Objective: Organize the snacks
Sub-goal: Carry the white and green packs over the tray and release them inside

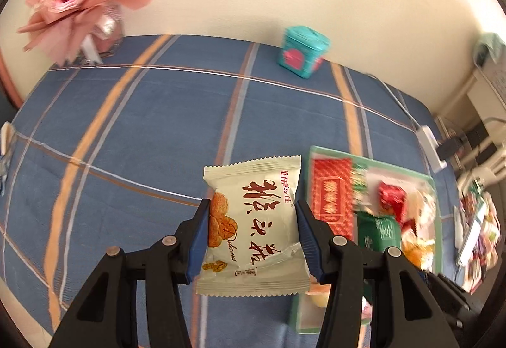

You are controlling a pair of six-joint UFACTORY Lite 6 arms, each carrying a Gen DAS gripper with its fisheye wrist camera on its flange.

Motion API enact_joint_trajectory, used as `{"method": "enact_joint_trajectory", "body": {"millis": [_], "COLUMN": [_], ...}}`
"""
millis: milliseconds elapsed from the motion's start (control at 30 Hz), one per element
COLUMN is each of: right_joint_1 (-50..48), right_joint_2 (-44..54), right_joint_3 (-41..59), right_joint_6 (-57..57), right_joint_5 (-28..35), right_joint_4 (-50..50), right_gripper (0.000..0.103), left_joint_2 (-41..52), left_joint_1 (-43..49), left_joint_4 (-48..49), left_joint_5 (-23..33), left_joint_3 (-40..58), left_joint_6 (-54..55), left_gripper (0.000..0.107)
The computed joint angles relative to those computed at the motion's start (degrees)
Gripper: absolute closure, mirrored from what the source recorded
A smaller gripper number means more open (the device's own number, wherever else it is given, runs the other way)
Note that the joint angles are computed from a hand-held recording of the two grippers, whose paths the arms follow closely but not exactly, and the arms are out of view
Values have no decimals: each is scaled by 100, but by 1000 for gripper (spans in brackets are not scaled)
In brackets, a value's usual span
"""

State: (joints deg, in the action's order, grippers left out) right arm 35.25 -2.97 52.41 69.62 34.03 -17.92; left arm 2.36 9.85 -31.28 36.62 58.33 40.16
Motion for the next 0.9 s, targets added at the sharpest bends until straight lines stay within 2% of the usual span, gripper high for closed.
{"method": "enact_joint_trajectory", "body": {"millis": [100, 533, 900], "right_joint_1": [-258, -1780, -2114], "right_joint_2": [-299, -1617, -1676], "right_joint_3": [-279, -1364, -1440], "right_joint_6": [12, -661, -953], "right_joint_5": [96, 256, 176], "right_joint_4": [-37, 360, 467], "right_gripper": [60, 60, 59], "left_joint_2": [-114, -677, -375], "left_joint_1": [-295, -2064, -2393], "left_joint_4": [-6, 910, 898], "left_joint_5": [34, -432, -579], "left_joint_3": [-140, -735, -822], "left_joint_6": [-56, -987, -1070], "left_gripper": [53, 53, 53]}}
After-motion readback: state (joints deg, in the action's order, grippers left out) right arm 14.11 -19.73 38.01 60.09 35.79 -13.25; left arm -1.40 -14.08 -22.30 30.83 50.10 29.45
